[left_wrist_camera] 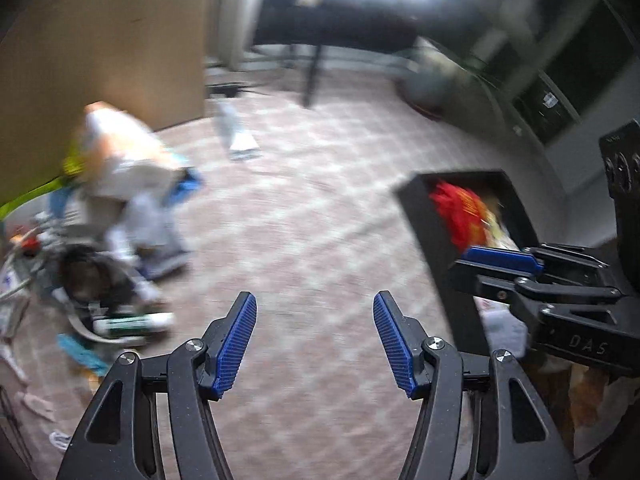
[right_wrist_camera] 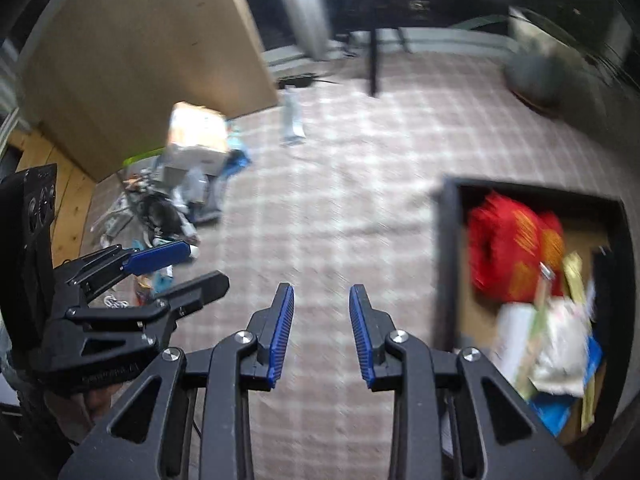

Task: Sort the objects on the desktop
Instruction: 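Return the open right gripper to the pile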

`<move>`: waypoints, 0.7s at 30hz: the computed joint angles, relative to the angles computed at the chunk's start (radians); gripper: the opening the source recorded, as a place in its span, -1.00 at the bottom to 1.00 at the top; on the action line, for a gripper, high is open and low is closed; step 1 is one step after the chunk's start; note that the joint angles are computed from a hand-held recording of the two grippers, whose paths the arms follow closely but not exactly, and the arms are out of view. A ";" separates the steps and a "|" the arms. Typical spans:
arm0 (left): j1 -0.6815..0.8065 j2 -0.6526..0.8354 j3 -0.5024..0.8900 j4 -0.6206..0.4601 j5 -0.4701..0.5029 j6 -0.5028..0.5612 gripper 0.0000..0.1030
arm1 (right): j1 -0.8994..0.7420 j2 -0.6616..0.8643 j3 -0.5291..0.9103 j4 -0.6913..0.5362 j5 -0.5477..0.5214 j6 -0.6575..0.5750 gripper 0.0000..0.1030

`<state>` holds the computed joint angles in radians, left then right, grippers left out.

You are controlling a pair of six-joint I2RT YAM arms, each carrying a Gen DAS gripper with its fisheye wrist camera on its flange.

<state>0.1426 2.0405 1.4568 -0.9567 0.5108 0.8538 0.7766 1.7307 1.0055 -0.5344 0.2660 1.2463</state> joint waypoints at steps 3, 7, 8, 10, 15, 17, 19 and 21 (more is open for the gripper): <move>0.051 0.097 0.132 -0.012 -0.020 -0.031 0.12 | -0.048 0.109 0.105 0.031 -0.038 -0.099 -0.44; 0.108 0.241 0.336 -0.048 -0.047 -0.082 0.12 | -0.104 0.272 0.286 0.042 -0.091 -0.217 -0.43; 0.118 0.277 0.387 -0.064 -0.052 -0.095 0.12 | -0.114 0.305 0.327 0.036 -0.095 -0.238 -0.43; 0.137 0.355 0.501 -0.108 -0.061 -0.120 0.12 | -0.136 0.375 0.408 0.020 -0.111 -0.268 -0.43; 0.164 0.490 0.695 -0.176 -0.079 -0.156 0.12 | -0.191 0.549 0.580 0.010 -0.189 -0.323 -0.43; 0.167 0.522 0.740 -0.197 -0.081 -0.158 0.12 | -0.209 0.603 0.619 0.029 -0.228 -0.327 -0.44; 0.170 0.551 0.785 -0.213 -0.088 -0.156 0.12 | -0.219 0.631 0.633 0.045 -0.244 -0.324 -0.44; 0.168 0.567 0.806 -0.218 -0.091 -0.162 0.12 | -0.230 0.668 0.656 0.051 -0.263 -0.324 -0.44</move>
